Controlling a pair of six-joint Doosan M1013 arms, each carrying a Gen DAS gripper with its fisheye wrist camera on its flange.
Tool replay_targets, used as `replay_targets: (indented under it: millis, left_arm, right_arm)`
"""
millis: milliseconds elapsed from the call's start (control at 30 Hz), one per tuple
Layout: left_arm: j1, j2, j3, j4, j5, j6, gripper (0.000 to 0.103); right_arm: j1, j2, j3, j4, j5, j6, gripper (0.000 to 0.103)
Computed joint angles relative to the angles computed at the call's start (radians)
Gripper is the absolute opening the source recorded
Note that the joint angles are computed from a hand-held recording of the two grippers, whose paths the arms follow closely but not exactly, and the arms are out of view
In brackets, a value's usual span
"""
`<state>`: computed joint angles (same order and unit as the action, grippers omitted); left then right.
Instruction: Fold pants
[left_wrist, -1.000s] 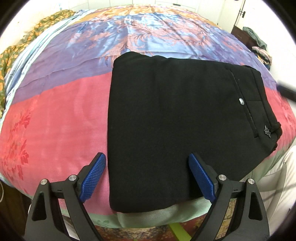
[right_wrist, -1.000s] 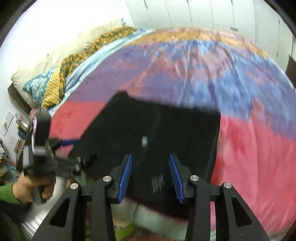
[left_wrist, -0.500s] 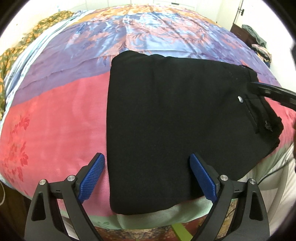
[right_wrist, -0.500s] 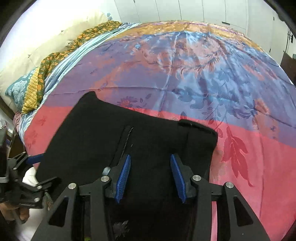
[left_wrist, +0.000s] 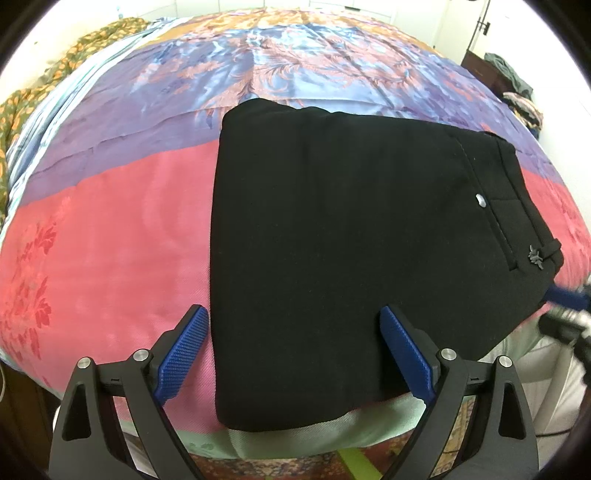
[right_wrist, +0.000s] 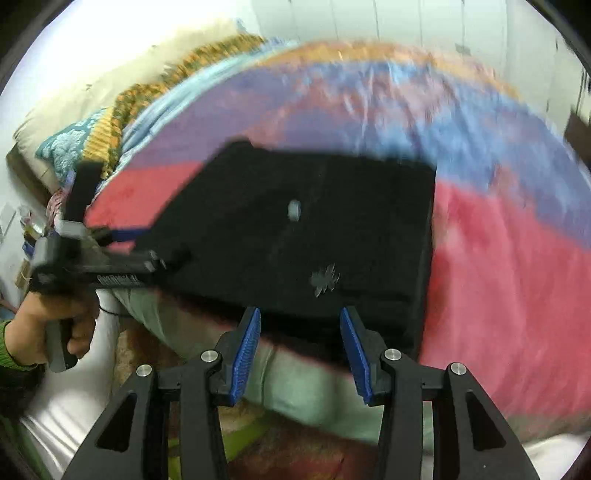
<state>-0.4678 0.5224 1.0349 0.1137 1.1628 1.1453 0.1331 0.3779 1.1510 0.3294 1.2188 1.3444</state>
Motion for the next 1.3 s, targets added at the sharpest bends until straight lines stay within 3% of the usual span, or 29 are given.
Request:
replay_targets:
  millis: [367,567,667,767,900,1167,1233,1300]
  left_arm:
    - [0.003,0.000,0.002,-0.005,-0.007,-0.005,0.095]
    - [0.003,0.001,0.003,0.001,-0.011,-0.009,0.096]
    - [0.004,0.001,0.005,-0.001,-0.011,-0.007,0.096]
    - [0.005,0.002,0.003,-0.004,-0.010,-0.003,0.096]
    - [0.005,0.001,0.005,-0.005,-0.011,-0.003,0.096]
    - [0.015,0.004,-0.002,-0.042,-0.002,0.009,0.097]
    - [0.040,0.004,-0.018,-0.132,0.016,0.057,0.097]
    - [0.066,-0.012,-0.006,-0.198,-0.007,0.083,0.097]
  right_arm:
    - [-0.010,-0.034,0.041,0.036,-0.026,0.006,0.046]
    - [-0.004,-0.070,0.048,0.088,-0.156,-0.045,0.046]
    - [0.009,-0.060,0.027,0.063,-0.195,-0.057,0.052]
    - [0.014,-0.038,0.010,0.050,-0.189,-0.051,0.052]
    - [0.019,-0.001,-0.005,-0.007,-0.102,-0.003,0.052]
    - [0.003,-0.012,0.021,0.045,-0.120,-0.013,0.052]
    - [-0.016,-0.011,0.011,0.112,-0.105,-0.020,0.060]
    - [-0.042,-0.017,0.010,0.181,-0.118,-0.017,0.084]
